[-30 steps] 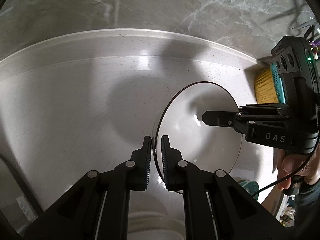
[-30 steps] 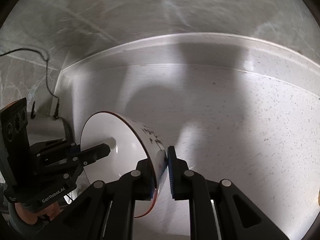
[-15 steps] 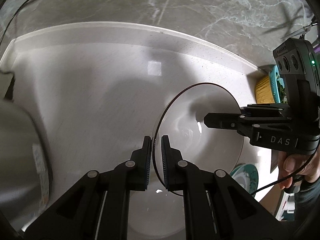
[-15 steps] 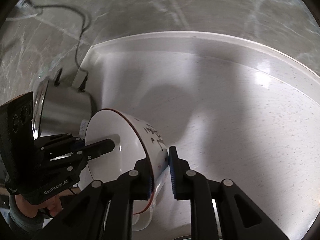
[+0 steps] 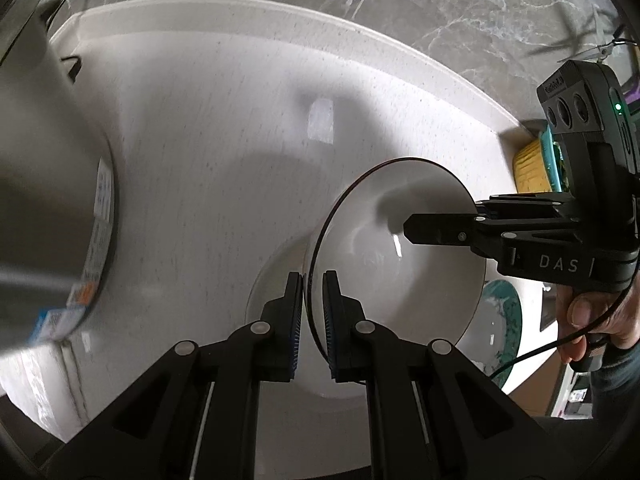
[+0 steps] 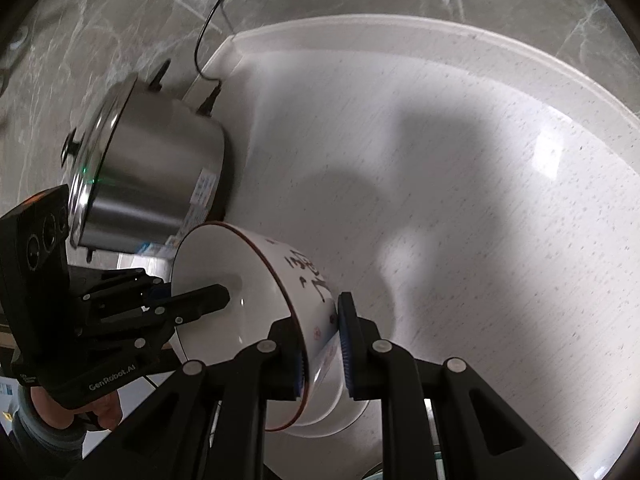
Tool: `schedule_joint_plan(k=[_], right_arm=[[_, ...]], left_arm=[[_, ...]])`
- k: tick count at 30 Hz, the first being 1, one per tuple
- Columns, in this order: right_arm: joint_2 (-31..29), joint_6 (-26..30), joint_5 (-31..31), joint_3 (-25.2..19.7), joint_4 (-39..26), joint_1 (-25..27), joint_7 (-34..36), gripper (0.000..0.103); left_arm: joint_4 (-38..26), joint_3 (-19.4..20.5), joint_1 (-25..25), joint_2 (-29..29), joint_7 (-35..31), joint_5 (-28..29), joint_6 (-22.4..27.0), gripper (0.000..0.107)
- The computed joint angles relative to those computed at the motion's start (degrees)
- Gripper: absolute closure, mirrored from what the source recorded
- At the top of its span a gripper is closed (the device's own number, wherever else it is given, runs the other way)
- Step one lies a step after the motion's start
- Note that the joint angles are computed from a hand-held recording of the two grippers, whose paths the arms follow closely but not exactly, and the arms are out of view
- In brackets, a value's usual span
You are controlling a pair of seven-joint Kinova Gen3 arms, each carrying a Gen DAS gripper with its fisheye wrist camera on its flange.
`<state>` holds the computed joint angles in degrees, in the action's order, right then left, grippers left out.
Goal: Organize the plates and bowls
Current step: 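Carry the red-flower bowl with both tools over the nested white bowls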
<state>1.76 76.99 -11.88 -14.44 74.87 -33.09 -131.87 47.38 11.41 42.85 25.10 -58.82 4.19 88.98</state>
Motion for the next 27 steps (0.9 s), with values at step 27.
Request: schedule_joint_plan(k=[27], right_arm=[[1.9,-0.7,5.6,-2.7,2.6,-6.8,-5.6,0.086]], left_arm=[[15.1,2.4,-0.2,-4.6,3.9,0.8,-7.9,0.099]])
